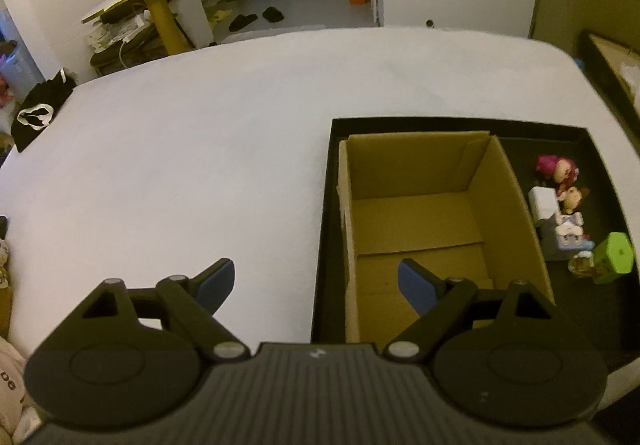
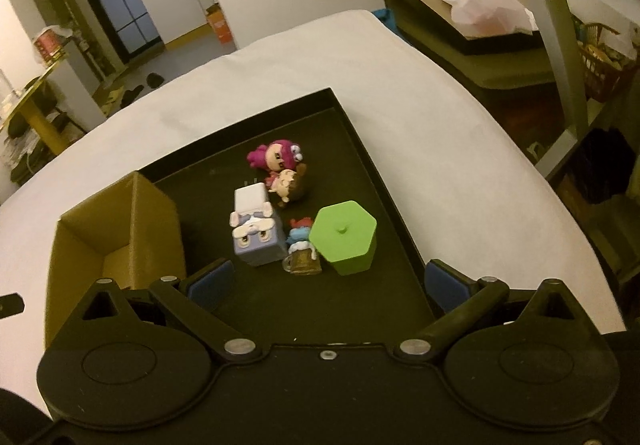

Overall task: Organize rigid objects
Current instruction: 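Move the right gripper to the green hexagonal box and close on it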

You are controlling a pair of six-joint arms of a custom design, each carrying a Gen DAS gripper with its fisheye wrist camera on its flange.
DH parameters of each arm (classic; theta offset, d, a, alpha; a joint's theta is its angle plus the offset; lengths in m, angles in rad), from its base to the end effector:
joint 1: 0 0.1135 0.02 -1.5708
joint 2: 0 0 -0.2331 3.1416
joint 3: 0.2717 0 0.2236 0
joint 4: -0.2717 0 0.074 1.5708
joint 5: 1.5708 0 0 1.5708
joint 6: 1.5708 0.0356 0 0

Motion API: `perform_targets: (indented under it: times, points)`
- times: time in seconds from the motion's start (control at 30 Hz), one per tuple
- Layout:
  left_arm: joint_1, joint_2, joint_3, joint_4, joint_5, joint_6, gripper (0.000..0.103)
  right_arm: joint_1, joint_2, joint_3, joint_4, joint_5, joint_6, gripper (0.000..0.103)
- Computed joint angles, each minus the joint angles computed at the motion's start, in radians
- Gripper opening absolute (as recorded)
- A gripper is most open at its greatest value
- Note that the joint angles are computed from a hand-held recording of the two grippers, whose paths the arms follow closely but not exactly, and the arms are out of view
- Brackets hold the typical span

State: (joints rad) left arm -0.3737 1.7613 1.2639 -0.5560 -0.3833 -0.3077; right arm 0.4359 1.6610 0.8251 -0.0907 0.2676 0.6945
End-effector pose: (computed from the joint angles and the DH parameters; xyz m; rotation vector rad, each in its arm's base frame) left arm 0.3167 -0.1099 0.1993 -0.0462 2.5243 0.2381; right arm 0.2714 0.1160 0.1395 0.4260 2.4208 0.1598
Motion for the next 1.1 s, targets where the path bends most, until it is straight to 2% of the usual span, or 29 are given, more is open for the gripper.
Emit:
perform_targets:
  times: [0.13, 0.3, 0.47, 0.57, 0.77, 0.83, 0.87, 0.9, 0.97, 1.1]
  points:
    - [-0.005, 0.065, 0.031, 0.006, -0.021, -0.003, 0.086, -0.015, 0.063, 0.009, 0.05, 0.005, 0.004, 0.096]
    - [-0.012, 0.156, 0.102, -0.011, -0.046, -0.001, 0.073, -0.04, 0.13, -0.005, 0.145, -0.014, 0.007, 0.086]
    - [-0.013, 0.241, 0.173, -0.047, -0.072, -0.005, 0.069, -0.074, 0.207, 0.03, 0.176, -0.044, 0.007, 0.084]
    - [-0.004, 0.279, 0.209, -0.07, -0.062, -0.011, 0.061, -0.095, 0.249, 0.059, 0.19, -0.08, 0.006, 0.084]
    - [-0.006, 0.338, 0.259, -0.099, -0.08, -0.015, 0.059, -0.1, 0.363, 0.171, 0.171, -0.081, -0.008, 0.084]
    - [-0.006, 0.353, 0.273, -0.107, -0.072, -0.017, 0.052, -0.102, 0.396, 0.203, 0.163, -0.066, -0.012, 0.077]
    - [-0.006, 0.354, 0.272, -0.103, -0.066, -0.018, 0.045, -0.107, 0.408, 0.211, 0.168, -0.07, -0.017, 0.063]
    - [-0.005, 0.348, 0.26, -0.092, -0.051, -0.018, 0.033, -0.106, 0.42, 0.225, 0.16, -0.058, -0.023, 0.054]
    - [0.0, 0.327, 0.228, -0.063, -0.02, -0.035, 0.013, -0.1, 0.419, 0.206, 0.195, -0.03, -0.046, 0.053]
    - [-0.011, 0.267, 0.144, 0.019, -0.046, -0.066, 0.011, -0.099, 0.386, 0.156, 0.238, -0.036, -0.064, 0.053]
